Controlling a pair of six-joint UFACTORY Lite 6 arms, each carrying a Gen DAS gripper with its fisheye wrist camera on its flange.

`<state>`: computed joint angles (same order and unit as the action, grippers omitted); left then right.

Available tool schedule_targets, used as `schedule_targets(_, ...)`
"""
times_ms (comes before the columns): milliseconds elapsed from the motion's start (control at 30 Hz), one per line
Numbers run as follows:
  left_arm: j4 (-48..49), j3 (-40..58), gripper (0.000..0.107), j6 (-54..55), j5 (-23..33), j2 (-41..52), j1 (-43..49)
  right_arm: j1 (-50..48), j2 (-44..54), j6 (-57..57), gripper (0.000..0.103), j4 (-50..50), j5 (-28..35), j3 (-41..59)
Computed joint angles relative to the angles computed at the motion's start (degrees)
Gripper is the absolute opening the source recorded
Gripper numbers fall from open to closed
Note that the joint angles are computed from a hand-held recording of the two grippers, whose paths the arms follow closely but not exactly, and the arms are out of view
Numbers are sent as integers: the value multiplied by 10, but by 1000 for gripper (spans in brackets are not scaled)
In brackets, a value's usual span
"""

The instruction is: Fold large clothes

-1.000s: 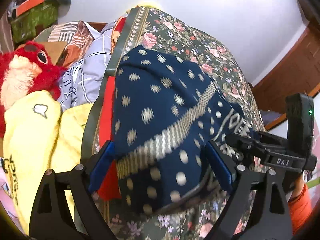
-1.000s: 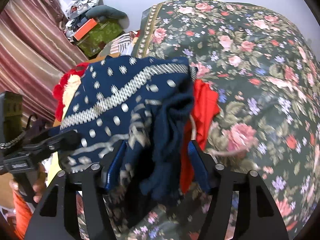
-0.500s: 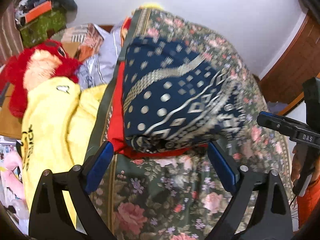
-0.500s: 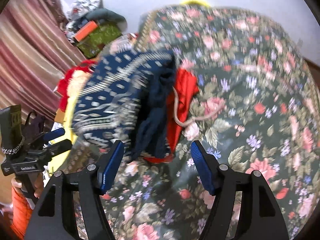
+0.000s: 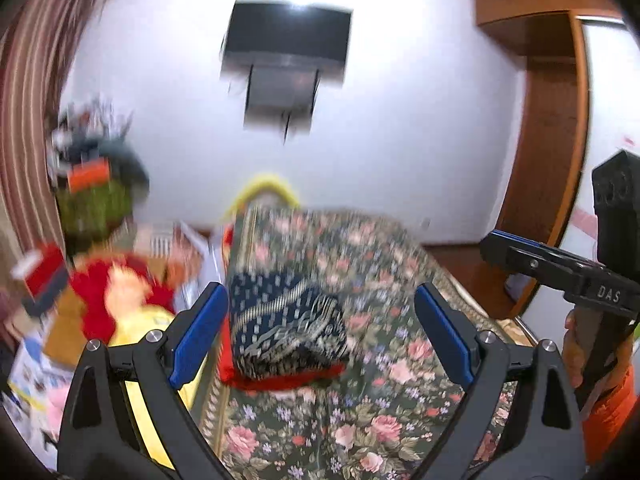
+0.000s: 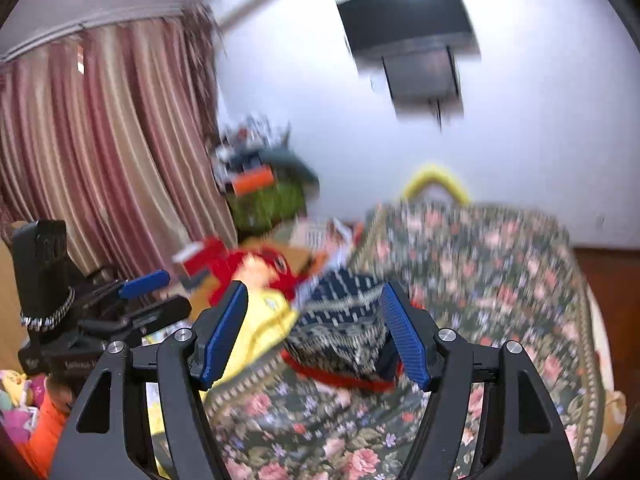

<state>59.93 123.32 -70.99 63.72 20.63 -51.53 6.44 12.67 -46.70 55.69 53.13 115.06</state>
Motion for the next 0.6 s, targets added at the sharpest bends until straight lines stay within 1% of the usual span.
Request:
schedule_targets(33,47,18,95,-13,38,8,-44,-7,-51,-29,66,26,-12,-56)
schedule_targets(167,166,57,95,-57,140,39,-159,-24,-198,-97,66,90,-42,-210)
schedule_targets(233,202,68,95,-69,182,52,-196,-26,-242,-115,66,101,-54,-253)
schedule_targets(267,215,73,95,-76,201,58,-213,-23,-275,-123,66,104,-70,-284)
schedule_targets(333,237,87,95,-87,238,75,-240,-17,-307,-128,66,93,-89,-312)
schedule_targets(433,249,81,95,-106,271,79,-262,-11,-342,-132,66,91,-109,-345)
schedule_targets(467,249,73,95,-111,278,77,-268,-11,-350,-126,71,88,-112,-352)
schedule_targets(500,249,51,96,-124,280,66,-273,-8,-355,-122,79,85,-119,-359)
schedule_targets(567,248,26,102,-147,292,53,-282,3,-369,-108,85,68,-148,-372)
schedule_targets(600,246,13,102,-162,302,47,-286,4,-374,-112,86,67,-155,-378)
